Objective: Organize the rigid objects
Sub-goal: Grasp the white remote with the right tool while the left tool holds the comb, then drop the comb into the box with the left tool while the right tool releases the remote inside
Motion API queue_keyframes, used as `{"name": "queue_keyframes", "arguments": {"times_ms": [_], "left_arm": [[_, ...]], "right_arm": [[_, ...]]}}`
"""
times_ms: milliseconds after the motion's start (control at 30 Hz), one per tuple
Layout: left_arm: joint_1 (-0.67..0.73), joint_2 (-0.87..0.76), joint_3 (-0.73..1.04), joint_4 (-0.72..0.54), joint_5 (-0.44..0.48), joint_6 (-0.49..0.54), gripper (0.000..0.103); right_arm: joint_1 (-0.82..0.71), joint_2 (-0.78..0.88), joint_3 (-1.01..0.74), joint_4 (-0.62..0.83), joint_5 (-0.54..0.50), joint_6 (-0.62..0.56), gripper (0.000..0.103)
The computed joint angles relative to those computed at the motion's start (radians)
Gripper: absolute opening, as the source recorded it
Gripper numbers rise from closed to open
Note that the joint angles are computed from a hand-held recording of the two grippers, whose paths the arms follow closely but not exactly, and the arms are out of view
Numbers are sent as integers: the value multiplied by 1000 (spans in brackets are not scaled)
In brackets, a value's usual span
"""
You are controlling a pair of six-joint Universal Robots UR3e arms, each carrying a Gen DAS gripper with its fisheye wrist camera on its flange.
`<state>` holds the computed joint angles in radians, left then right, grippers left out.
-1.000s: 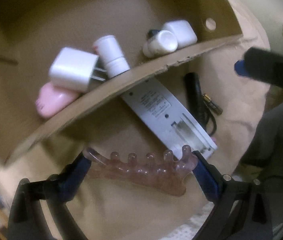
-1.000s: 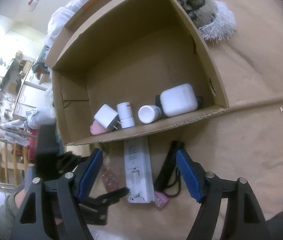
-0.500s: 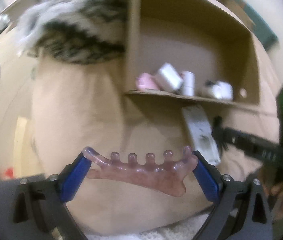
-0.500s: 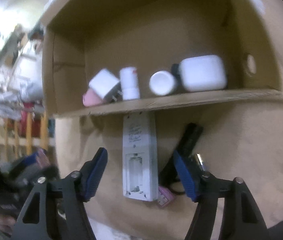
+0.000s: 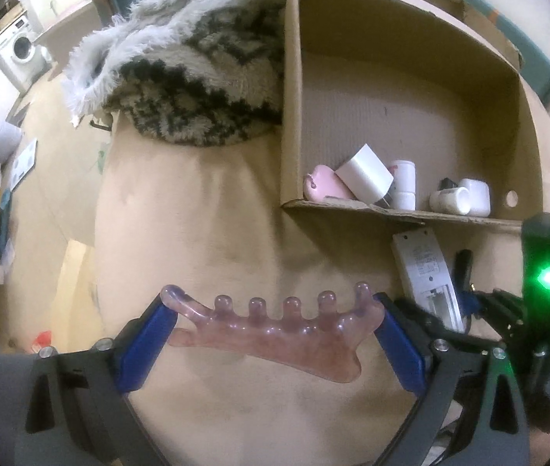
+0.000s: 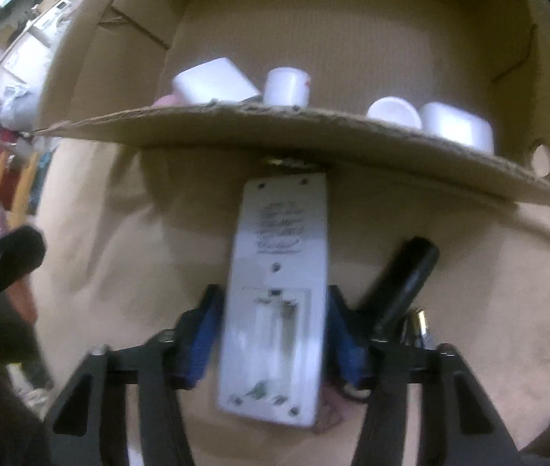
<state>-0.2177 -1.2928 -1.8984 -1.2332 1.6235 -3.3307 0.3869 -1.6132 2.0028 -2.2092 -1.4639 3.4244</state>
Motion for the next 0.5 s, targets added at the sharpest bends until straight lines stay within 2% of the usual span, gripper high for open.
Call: {"name": "queue_keyframes", "arguments": {"times_ms": [100,267,367,500], "left_arm": [[-12,3,-7,10,11,-3,98],[11,27,-27,9,-2,2,98],[4,30,-26,14,9,-5,98],[-12,36,-21,18,18,-12,98]], "right_arm": [[-19,-31,45,-47,13,20,49],[-92,-155,103,5,90,-2,49],[-154,-264,132,66,156,-21,49],[-302,-478,175,230,324,-68,49]]}}
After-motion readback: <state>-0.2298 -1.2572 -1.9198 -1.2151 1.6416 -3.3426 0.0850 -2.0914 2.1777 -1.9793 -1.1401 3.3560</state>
